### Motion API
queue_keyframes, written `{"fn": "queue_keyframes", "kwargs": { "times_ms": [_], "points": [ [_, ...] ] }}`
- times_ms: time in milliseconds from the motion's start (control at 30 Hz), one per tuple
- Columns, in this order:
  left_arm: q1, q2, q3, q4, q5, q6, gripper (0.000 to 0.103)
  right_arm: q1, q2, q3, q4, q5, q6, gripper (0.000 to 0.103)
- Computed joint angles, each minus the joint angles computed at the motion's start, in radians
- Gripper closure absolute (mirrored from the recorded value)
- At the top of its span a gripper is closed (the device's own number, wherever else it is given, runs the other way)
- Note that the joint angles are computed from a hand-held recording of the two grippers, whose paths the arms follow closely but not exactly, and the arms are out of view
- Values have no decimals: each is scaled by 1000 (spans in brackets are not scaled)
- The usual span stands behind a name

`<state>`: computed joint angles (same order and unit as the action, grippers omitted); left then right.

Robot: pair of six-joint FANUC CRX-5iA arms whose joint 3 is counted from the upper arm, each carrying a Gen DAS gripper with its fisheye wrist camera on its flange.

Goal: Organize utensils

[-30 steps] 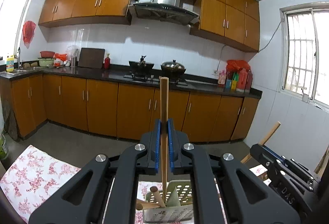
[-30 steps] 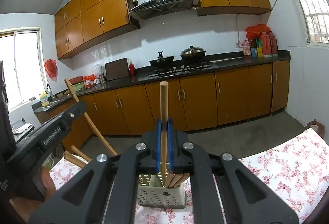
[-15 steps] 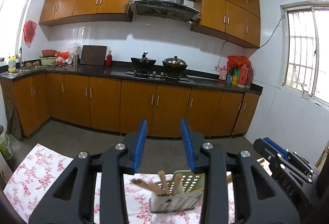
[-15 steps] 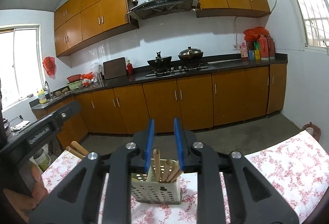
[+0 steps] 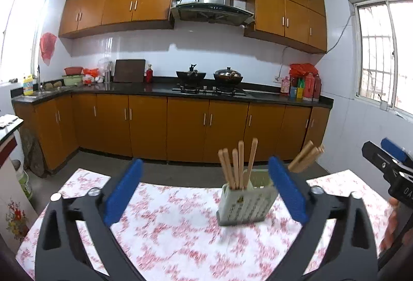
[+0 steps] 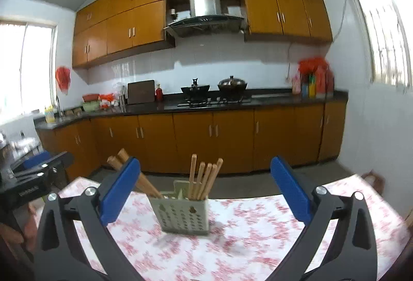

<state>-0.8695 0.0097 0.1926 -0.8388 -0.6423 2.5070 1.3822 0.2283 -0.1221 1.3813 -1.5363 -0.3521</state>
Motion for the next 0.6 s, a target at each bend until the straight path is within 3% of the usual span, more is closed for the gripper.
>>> {"fn": "queue_keyframes", "kwargs": {
  "times_ms": [133,300,600],
  "points": [
    [-76,-41,-51,-108,-71,62,2,68,26,13,-38,-58,-15,4],
    [-160,-77,-122,-209,-151,163,2,136,29,-17,-99,-82,-160,4],
    [-224,-121,-224,-262,-189,274,2,186,85,-10,-188,-101,-207,4]
  ]
}}
